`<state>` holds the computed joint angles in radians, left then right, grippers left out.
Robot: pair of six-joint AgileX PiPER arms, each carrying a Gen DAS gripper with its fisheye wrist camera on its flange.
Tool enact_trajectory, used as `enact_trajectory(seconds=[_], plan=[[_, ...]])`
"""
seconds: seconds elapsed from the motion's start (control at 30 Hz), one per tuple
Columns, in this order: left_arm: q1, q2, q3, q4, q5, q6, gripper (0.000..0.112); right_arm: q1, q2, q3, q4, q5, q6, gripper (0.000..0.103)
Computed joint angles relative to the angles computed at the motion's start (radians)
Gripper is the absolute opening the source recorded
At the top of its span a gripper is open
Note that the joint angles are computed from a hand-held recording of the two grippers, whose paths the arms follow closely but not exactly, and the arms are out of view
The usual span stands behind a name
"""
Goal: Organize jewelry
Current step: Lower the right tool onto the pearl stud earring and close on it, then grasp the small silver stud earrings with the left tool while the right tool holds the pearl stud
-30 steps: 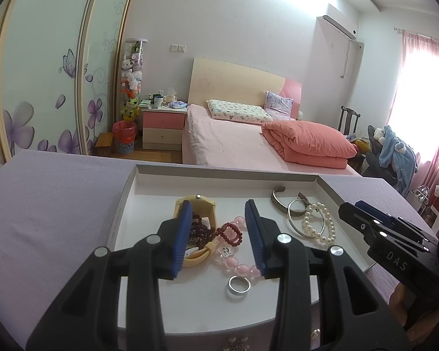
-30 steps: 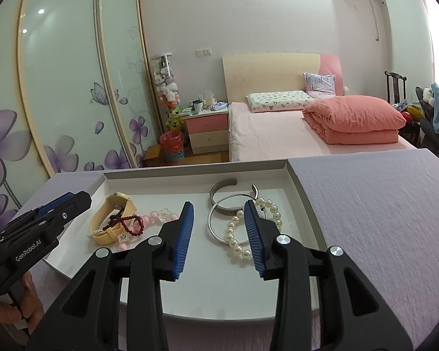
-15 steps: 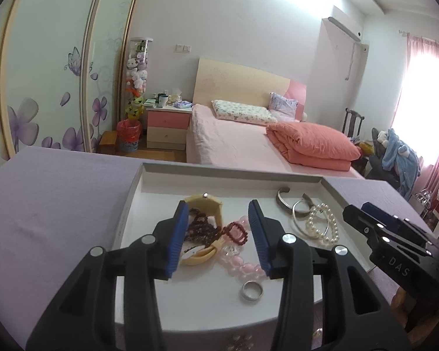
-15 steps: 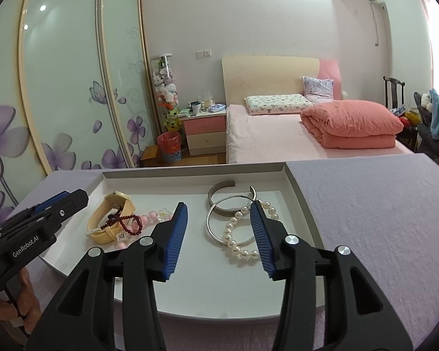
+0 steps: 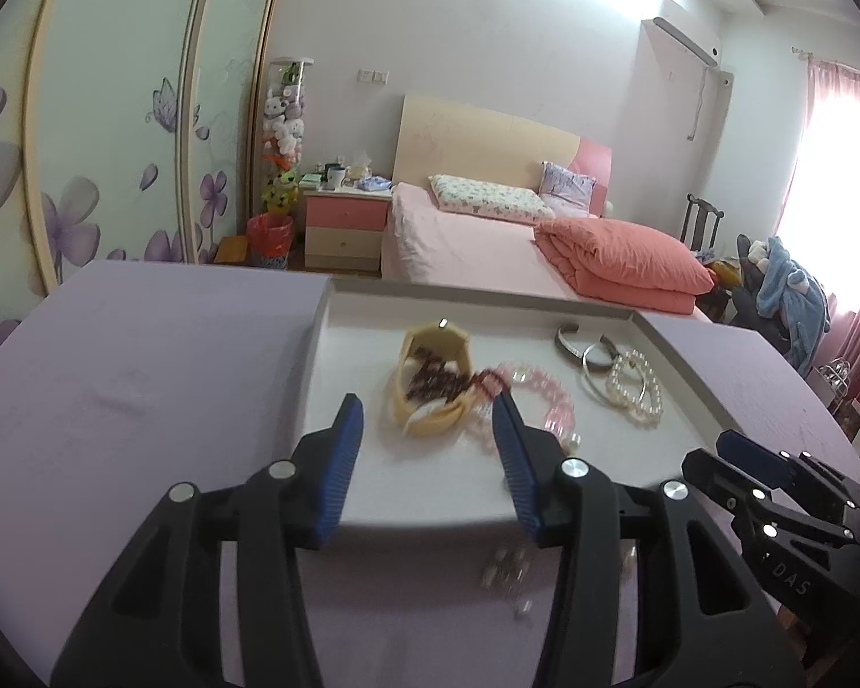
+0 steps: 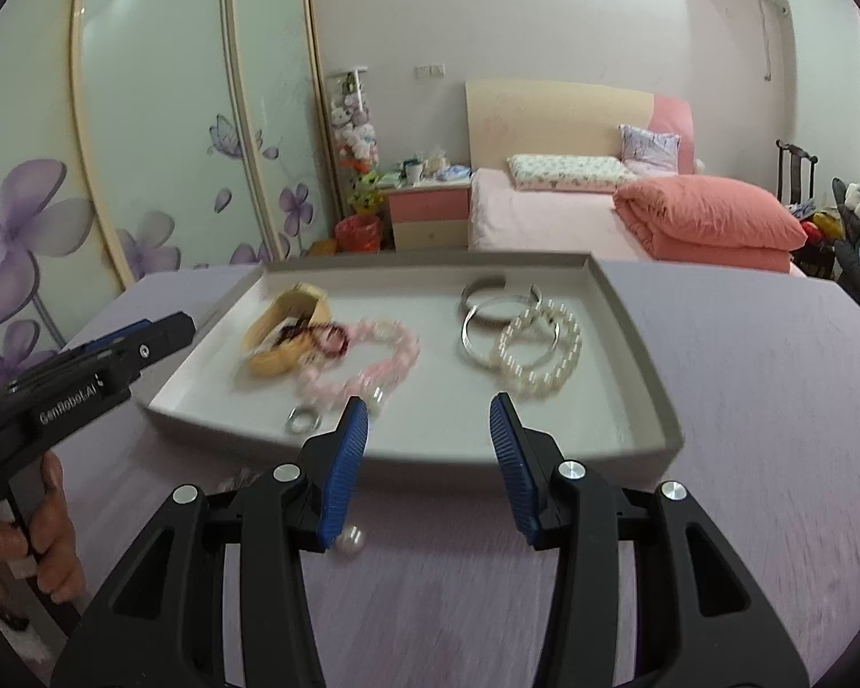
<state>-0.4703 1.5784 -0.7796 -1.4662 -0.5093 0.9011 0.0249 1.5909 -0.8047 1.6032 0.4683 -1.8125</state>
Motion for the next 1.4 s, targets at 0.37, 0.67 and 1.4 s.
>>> enact_trajectory(seconds=[0.37,0.67,1.4], plan=[[-0.135,-0.217,0.253,-0.081,-0.106,-0.037,0.050,0.002,-0.084,0.109,-0.148,-0.008,0.117,0.046],[-0.158,-0.279,0.295,-0.117,-0.128,-0.036,0.051,0.066,-0.041,0.064,-0.337,-0.050,0.331,0.041],[-0.087,-0.245,0.274,-0.087,-0.084,-0.032,0.051,0.146,0.013,-0.005,-0.683,-0.138,0.690,0.017]])
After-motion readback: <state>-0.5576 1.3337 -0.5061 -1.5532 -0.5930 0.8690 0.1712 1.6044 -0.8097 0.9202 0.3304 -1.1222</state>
